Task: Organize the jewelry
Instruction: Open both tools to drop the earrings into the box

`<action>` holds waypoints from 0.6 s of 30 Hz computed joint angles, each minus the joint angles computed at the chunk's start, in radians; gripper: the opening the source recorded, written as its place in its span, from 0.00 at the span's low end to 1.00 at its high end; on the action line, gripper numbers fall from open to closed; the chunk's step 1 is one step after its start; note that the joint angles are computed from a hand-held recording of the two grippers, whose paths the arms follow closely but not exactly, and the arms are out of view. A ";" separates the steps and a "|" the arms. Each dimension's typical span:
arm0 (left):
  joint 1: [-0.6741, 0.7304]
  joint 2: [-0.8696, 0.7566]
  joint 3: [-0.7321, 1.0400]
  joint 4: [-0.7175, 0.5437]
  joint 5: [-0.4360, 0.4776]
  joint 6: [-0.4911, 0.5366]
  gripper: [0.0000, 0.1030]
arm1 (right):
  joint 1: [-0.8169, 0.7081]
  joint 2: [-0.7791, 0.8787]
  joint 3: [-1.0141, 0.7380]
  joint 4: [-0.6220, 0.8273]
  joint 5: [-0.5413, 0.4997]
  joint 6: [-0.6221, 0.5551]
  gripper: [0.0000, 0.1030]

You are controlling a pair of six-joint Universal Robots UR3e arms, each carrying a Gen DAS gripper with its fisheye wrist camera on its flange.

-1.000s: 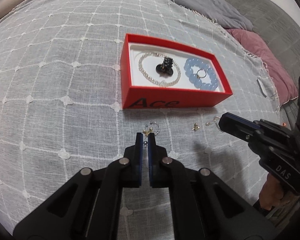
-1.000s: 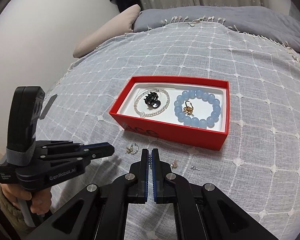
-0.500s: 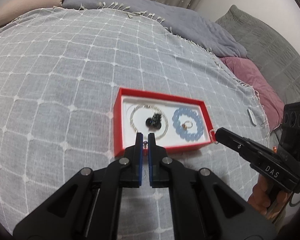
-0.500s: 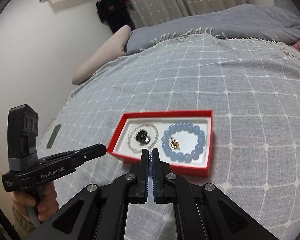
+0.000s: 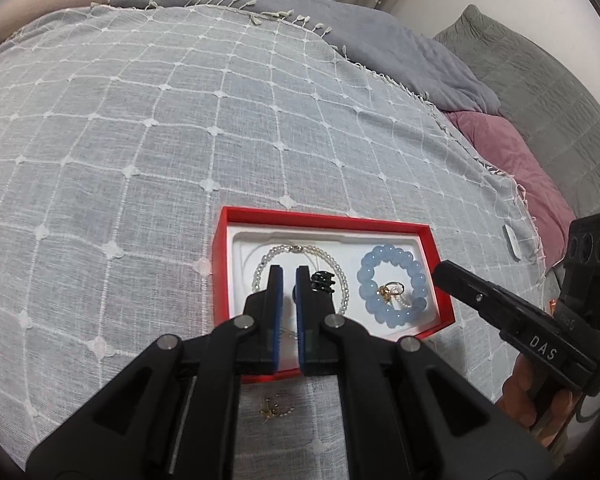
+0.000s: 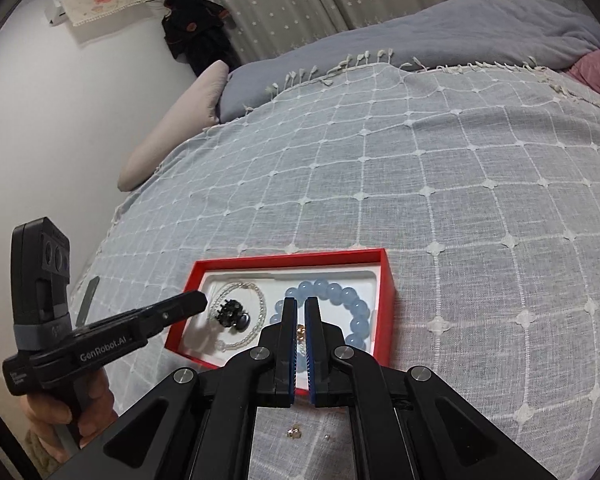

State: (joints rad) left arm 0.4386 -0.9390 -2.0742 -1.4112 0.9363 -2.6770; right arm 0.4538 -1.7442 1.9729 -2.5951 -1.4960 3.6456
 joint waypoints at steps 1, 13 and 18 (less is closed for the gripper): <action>0.009 0.002 -0.002 -0.007 -0.005 0.006 0.05 | -0.001 -0.002 0.004 0.001 0.001 -0.001 0.04; 0.200 0.128 0.061 -0.320 -0.056 0.208 0.08 | 0.041 -0.077 -0.002 0.081 -0.052 0.023 0.15; 0.341 0.226 0.114 -0.570 -0.063 0.402 0.11 | 0.049 -0.127 0.035 0.100 -0.052 0.035 0.15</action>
State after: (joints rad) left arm 0.7798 -0.7128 -1.9604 -1.9814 0.8732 -2.2745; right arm 0.5031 -1.8708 2.0075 -2.4956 -1.5482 3.6801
